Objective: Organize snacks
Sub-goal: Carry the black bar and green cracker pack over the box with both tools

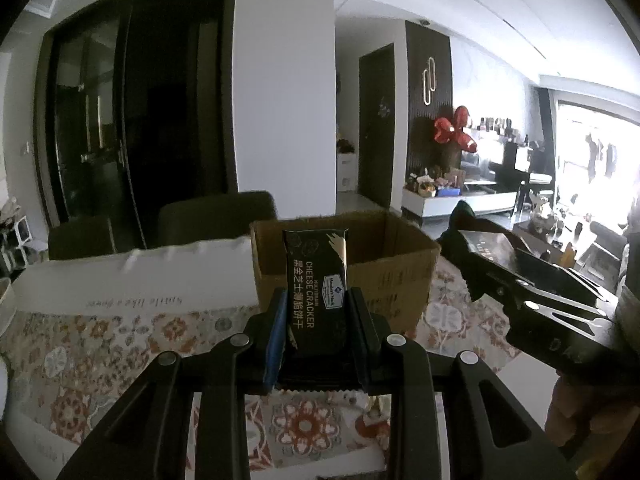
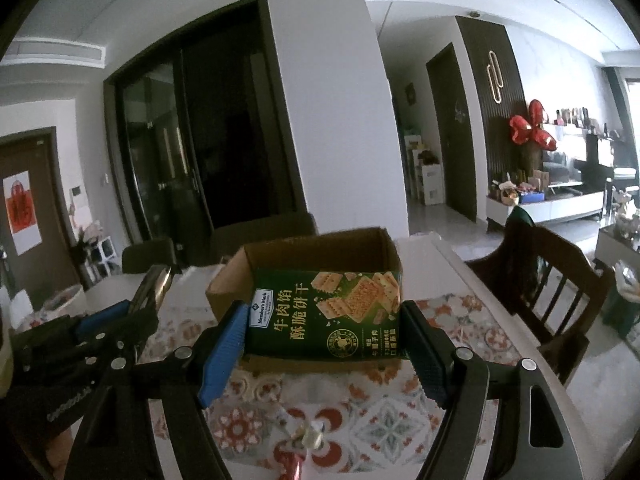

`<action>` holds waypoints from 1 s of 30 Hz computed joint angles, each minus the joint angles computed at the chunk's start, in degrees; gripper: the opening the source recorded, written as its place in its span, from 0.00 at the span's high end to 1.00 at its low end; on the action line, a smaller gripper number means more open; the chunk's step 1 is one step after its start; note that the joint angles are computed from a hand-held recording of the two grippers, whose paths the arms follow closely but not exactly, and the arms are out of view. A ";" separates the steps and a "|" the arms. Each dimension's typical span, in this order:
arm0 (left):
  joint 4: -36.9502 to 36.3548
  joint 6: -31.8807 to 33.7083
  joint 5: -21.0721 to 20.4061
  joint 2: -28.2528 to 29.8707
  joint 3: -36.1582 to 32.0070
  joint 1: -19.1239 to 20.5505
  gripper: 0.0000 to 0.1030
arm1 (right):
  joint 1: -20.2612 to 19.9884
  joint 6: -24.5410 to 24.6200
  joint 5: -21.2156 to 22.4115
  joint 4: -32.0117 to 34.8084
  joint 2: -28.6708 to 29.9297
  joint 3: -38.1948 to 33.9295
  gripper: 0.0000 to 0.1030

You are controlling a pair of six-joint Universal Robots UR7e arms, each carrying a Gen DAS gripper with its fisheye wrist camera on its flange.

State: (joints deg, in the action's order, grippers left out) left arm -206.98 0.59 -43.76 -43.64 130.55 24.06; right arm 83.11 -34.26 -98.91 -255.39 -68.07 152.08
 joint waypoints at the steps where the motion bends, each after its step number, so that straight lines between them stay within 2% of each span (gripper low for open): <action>1: -0.26 0.50 -0.10 0.14 -0.36 0.08 0.71 | 0.24 -0.05 0.11 0.84 -0.56 -0.56 0.26; 12: 0.46 5.76 -3.30 2.03 -7.50 3.29 0.71 | 1.54 -1.73 0.47 8.12 -3.38 -6.24 0.26; 18: 1.25 8.22 -3.63 3.66 -11.54 4.98 0.71 | 2.44 -3.14 -0.51 12.34 -3.61 -10.40 0.26; 30: 9.83 7.93 -8.71 5.63 -19.75 9.55 0.71 | 2.60 -4.65 -1.85 21.11 -2.71 -17.79 0.26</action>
State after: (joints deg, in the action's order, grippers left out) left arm -197.15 8.52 -52.48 -38.00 110.80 33.61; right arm 85.71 -38.92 -100.77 -234.28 -70.78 134.28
